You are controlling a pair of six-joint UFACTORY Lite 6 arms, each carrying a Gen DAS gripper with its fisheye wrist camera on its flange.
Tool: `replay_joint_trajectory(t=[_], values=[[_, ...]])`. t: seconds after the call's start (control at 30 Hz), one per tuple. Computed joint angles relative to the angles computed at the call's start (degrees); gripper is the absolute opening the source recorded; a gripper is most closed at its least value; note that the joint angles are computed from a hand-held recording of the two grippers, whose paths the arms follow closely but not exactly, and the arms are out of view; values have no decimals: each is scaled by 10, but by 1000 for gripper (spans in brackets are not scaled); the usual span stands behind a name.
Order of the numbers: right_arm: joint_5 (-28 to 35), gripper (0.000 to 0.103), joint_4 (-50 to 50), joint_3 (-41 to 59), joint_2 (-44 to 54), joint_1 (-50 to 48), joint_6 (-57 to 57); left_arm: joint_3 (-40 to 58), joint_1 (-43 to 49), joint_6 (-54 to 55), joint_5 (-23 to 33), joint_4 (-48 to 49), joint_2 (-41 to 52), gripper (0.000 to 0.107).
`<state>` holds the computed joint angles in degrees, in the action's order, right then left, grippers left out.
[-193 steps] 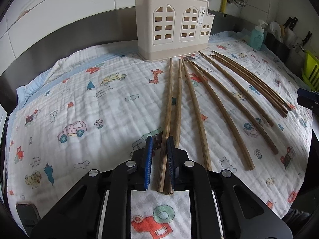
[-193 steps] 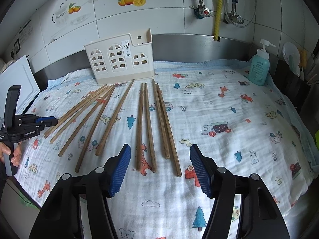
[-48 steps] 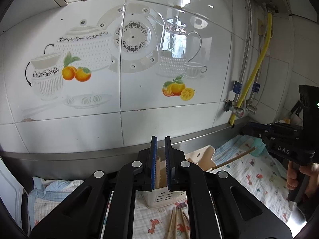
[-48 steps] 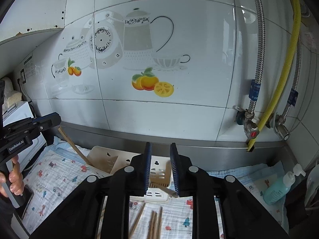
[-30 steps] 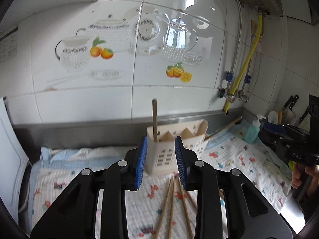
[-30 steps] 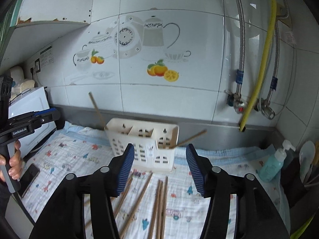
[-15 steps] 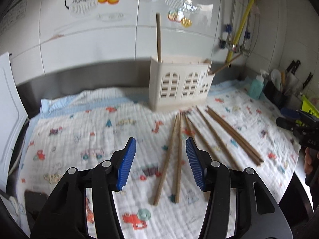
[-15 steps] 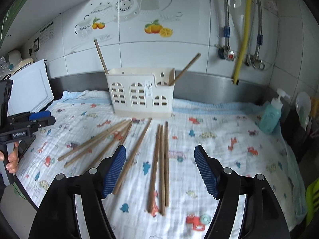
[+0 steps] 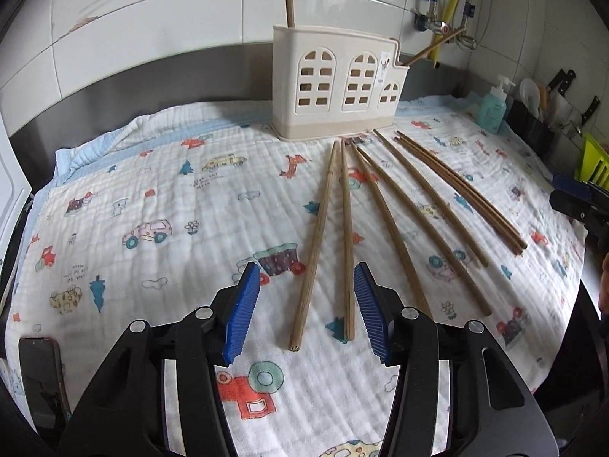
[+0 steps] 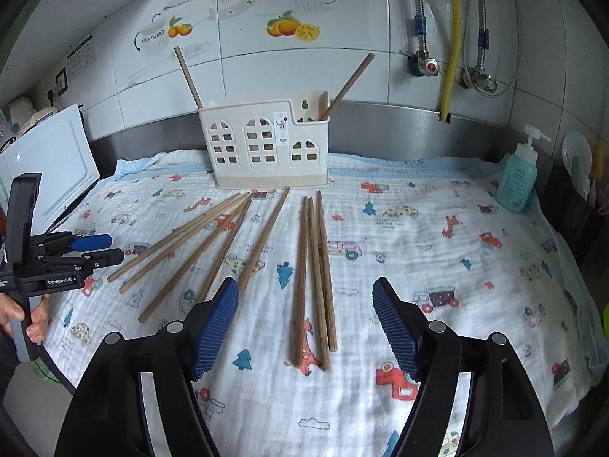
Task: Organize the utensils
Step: 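Move both tools back down to the remaining chopsticks on the cloth, then close the left tool on a chopstick while the right tool grasps another chopstick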
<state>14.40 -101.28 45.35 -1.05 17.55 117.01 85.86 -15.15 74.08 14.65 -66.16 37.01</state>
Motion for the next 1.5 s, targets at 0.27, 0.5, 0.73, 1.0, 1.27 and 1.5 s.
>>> replay_joint_trajectory(t=[0.27,0.5,0.73,1.0,1.27,1.5], values=[[-7,70,-26,-5,9,-7,33,53,-3,-80,14,95,48,23],[-21,70,-59,-5,19,-22,65,90,-10,-136,16,153,80,17],[-33,70,-89,-1,33,-32,92,118,-13,-190,20,202,103,11],[-58,54,-126,6,49,-49,126,132,-22,-257,18,264,109,7],[-86,26,-102,31,88,-75,89,141,-23,-264,24,268,114,6],[-101,18,-98,65,140,-94,70,140,-23,-262,23,265,114,6]])
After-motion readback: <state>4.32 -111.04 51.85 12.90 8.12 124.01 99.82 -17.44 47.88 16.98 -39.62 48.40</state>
